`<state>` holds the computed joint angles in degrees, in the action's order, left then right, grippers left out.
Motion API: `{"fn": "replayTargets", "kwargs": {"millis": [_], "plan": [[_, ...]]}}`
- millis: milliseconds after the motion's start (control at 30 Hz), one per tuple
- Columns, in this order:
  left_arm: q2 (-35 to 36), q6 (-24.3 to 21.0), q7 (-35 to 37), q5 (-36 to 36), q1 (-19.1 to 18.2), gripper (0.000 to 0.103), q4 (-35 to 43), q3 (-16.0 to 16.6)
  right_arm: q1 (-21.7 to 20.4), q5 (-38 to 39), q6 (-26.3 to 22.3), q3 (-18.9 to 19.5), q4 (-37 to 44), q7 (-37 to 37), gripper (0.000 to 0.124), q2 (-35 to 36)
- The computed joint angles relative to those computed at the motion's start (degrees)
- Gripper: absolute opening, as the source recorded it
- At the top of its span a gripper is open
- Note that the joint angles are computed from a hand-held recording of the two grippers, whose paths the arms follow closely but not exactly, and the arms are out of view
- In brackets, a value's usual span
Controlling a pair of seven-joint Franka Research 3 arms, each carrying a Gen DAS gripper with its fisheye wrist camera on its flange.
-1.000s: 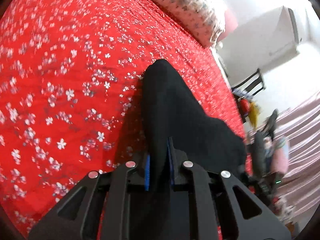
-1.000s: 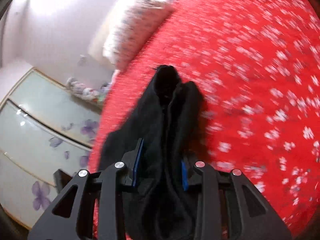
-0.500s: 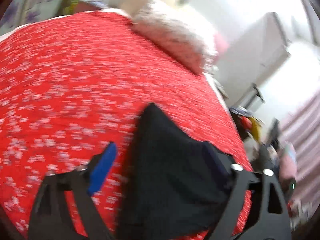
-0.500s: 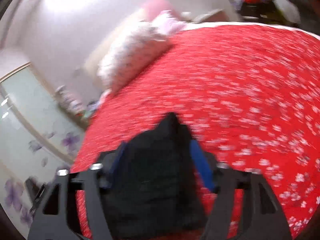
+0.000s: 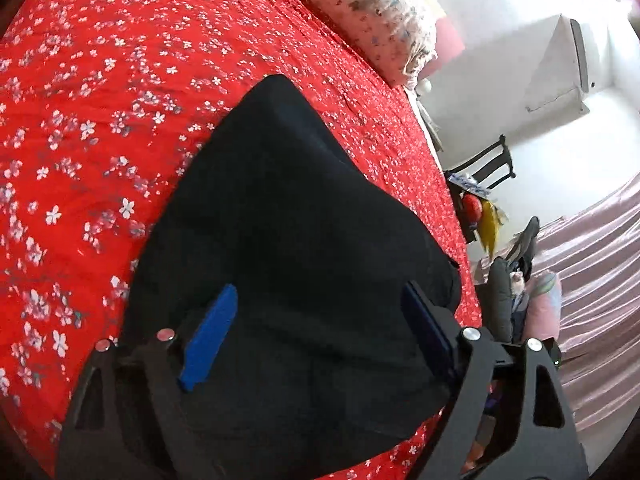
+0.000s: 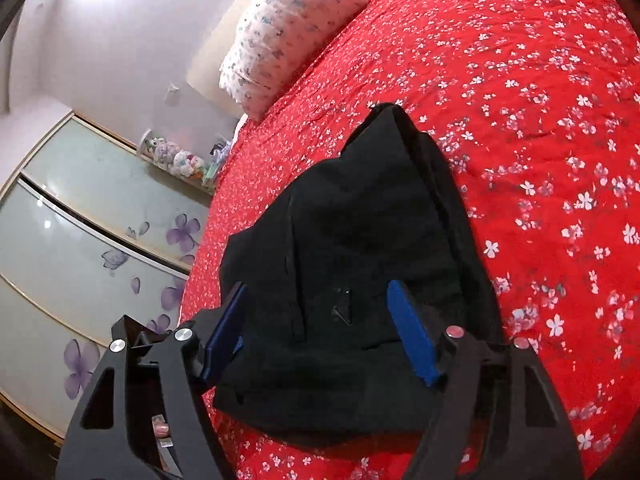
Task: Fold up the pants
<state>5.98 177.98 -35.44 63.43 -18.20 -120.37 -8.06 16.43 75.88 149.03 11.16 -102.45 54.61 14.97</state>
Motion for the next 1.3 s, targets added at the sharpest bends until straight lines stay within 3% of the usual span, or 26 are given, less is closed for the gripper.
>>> {"fn": "replayTargets", "kwargs": {"millis": [33,133,233,367,467,633,667,733,833,967,1167,1300], "plan": [[-0.89,-1.56,5.17,-4.87,0.41,0.085,-0.82,-1.49,-0.18,1.55,0.38,0.24,-0.86,-1.37,0.074,-0.69],[-4.39,-6.03,9.82,-8.16,0.01,0.095,-3.09,-3.25,0.48,0.67,2.20,-0.51,-3.46,-0.50,0.090,-3.63],[-9.98,-15.89,15.55,-9.17,-0.56,0.101,-5.24,-6.75,2.54,-1.23,10.09,-0.83,-7.61,-2.33,0.098,-8.23],[-14.87,-31.84,21.40,-7.57,-2.55,0.101,-5.57,-12.85,5.41,-3.05,18.64,-0.82,-11.90,-3.52,0.102,-12.72],[-17.05,-39.89,21.01,-5.60,-4.47,0.101,-5.85,-16.60,7.74,-4.07,23.38,-0.82,-15.69,-5.65,0.102,-15.93],[-17.37,-51.48,16.62,-2.72,-8.26,0.101,-4.78,-21.09,11.09,-17.67,32.91,0.66,-24.85,0.51,0.102,-21.38],[-17.35,-53.00,15.82,-2.08,-9.10,0.101,-4.69,-21.53,9.58,-21.34,34.68,2.80,-26.85,2.95,0.102,-22.31],[-17.03,-55.20,14.90,-1.60,-10.69,0.101,-4.36,-21.93,1.37,-32.01,38.27,11.51,-31.69,11.94,0.102,-24.60],[-15.76,-59.32,13.53,-0.28,-12.99,0.101,-3.69,-22.76,-7.38,-35.93,41.51,21.75,-36.51,16.07,0.102,-27.97],[-12.77,-64.86,15.62,1.11,-15.72,0.101,-1.95,-22.63,-13.17,-37.00,44.67,29.48,-40.53,19.67,0.102,-31.25],[-13.77,-62.48,12.47,1.02,-17.39,0.101,-4.35,-20.74,-29.79,-38.47,44.44,47.33,-41.46,23.79,0.102,-35.53],[-13.51,-63.81,13.03,-0.02,-17.84,0.101,-4.45,-20.76,-34.29,-41.01,44.18,52.06,-41.86,26.94,0.102,-37.68]]}}
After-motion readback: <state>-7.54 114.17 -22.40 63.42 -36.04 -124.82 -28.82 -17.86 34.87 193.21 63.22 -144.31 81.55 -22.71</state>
